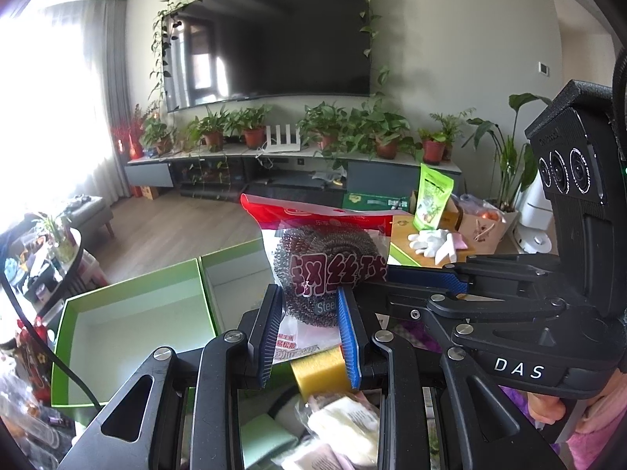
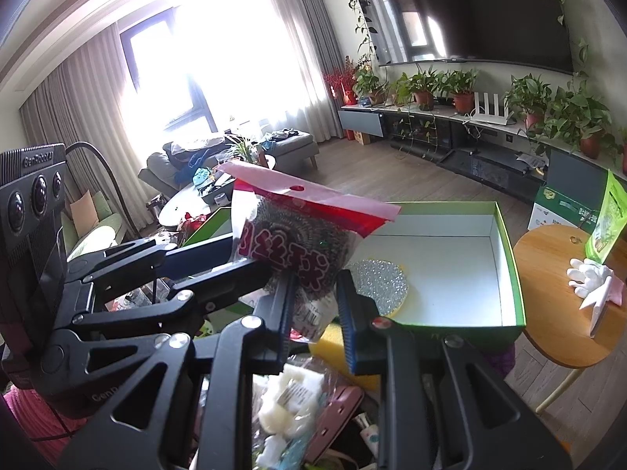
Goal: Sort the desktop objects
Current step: 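Lower the package into the green box and open the left gripper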
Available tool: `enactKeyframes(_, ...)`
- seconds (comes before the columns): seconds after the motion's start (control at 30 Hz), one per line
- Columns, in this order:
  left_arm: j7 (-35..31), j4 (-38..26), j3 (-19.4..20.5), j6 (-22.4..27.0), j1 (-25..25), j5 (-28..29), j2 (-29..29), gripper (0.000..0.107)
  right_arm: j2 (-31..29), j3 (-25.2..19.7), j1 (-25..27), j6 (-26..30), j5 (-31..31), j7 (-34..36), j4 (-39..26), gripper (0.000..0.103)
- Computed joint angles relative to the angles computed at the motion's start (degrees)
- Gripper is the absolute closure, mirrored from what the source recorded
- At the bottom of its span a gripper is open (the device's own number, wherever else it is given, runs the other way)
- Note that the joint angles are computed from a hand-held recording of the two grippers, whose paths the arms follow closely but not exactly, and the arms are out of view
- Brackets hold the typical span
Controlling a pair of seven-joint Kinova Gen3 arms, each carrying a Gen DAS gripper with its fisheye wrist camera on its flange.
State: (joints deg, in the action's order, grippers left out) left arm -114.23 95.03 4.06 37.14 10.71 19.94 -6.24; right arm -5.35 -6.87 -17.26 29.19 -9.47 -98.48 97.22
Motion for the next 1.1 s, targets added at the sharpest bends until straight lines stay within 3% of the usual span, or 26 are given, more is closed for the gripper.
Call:
enactKeyframes(0.8,4.2,-3.4,2.0,0.2,-1.5,-4.1,7.3,0.081,8.0,0.9,3.4,2.1,-9.2,10.2,-4.4,0.08)
enactKeyframes(0.93,5.3,-4.6,2.2,1.0,-1.6,-5.1,8.6,0.081,9.0,0.7,3.7,2.4,-9.0,10.0,-5.1,0.08)
enactKeyframes(1.1,10.9,-6.1,2.6,2.2,-0.3,-11.3,10.1,0.081,10.2,0.7,2.9,3.1,-4.6,6.0,-6.1,0.08)
